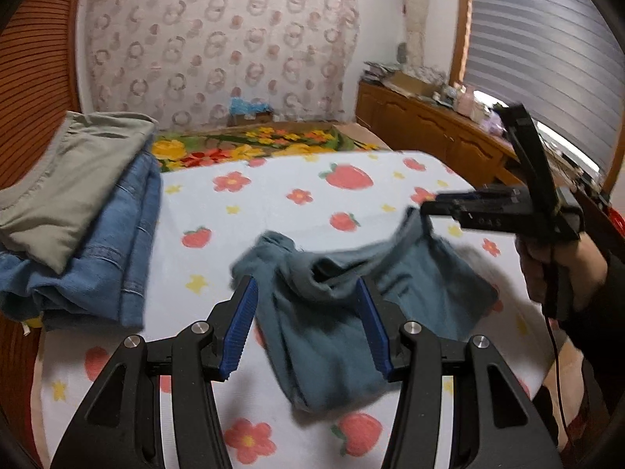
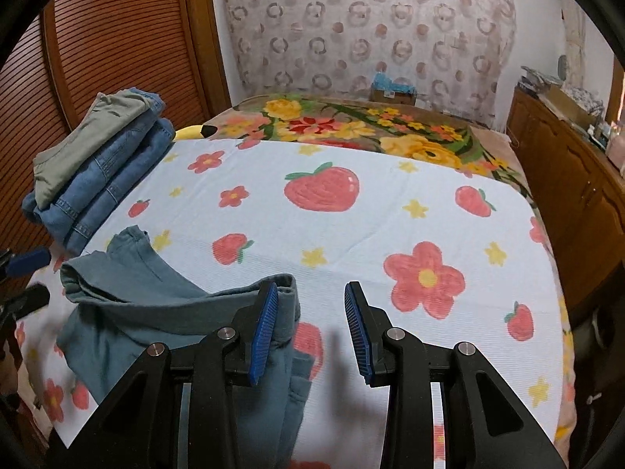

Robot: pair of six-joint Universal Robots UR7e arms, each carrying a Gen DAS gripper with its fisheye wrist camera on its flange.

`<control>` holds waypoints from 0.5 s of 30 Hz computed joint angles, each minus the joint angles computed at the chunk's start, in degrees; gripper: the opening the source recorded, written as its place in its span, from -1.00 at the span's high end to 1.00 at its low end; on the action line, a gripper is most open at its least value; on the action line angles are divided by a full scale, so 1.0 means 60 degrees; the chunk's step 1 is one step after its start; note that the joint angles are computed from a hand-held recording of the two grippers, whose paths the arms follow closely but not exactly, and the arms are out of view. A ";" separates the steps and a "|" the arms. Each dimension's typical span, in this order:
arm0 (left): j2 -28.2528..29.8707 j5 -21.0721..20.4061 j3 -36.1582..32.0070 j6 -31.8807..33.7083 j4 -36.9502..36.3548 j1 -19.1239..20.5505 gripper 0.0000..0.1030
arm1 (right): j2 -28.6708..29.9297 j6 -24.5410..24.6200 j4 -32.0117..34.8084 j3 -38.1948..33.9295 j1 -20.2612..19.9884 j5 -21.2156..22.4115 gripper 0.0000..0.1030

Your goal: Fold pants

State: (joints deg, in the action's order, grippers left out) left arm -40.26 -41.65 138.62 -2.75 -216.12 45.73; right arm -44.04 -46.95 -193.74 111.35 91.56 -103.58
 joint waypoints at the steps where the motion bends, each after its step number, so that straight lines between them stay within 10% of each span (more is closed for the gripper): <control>1: 0.0055 -0.0072 -0.0034 0.0055 0.0089 0.0017 -0.04 | 0.0018 -0.0005 0.0004 -0.0038 0.0003 -0.0041 0.28; 15: 0.0538 0.0402 -0.1185 0.0462 0.1114 0.0732 -0.03 | -0.0622 0.0069 0.0385 0.0385 -0.0165 0.0621 0.28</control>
